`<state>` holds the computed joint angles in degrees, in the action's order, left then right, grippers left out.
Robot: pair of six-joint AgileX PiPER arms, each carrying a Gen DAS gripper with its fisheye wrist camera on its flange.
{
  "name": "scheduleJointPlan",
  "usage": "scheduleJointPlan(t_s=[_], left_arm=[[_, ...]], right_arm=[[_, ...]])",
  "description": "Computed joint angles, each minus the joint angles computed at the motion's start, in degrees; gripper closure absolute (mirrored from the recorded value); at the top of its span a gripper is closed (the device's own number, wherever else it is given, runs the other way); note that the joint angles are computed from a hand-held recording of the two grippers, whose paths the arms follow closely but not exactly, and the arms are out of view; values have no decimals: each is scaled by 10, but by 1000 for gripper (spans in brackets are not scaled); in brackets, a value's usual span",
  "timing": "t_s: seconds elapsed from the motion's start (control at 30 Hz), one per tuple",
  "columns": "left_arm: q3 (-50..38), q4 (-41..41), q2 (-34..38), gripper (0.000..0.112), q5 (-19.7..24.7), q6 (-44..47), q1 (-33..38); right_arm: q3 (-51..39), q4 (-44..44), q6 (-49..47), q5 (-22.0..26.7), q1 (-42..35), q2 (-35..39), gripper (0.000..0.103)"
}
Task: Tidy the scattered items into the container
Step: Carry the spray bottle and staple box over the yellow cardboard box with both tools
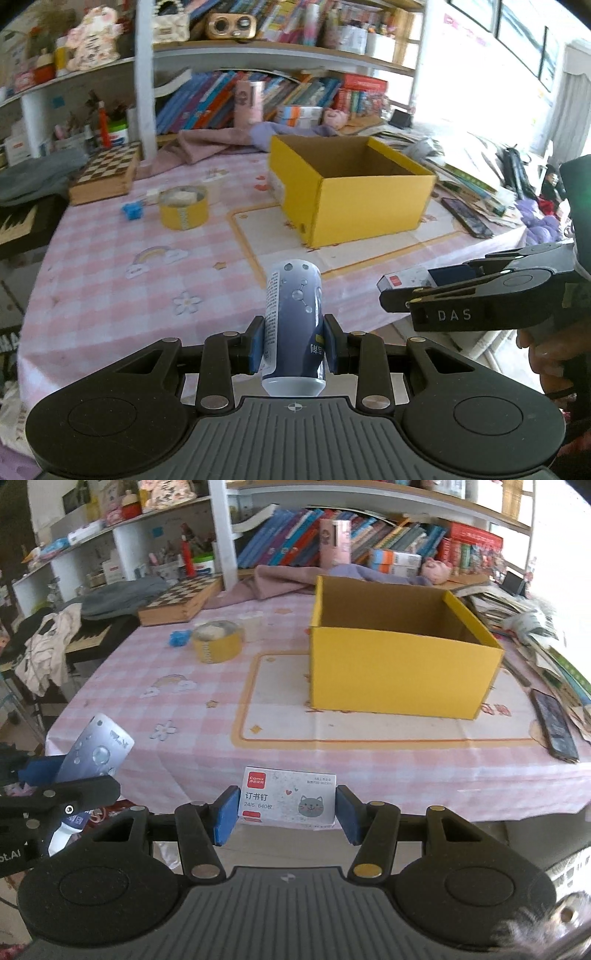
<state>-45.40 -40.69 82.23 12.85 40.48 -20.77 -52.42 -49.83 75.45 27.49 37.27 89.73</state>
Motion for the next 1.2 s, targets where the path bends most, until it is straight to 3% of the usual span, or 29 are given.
scheduleJointPlan(t_s=[0.53, 0.87, 1.2], left_arm=[[-46, -149, 48, 82, 32, 179, -27], [-99, -175, 99, 82, 61, 226, -55], [-161, -136, 150, 81, 60, 189, -78]], right_arm=[[45, -25, 61, 56, -16, -54, 50], [85, -34, 100, 85, -28, -88, 50], [88, -29, 63, 38, -101, -85, 50]])
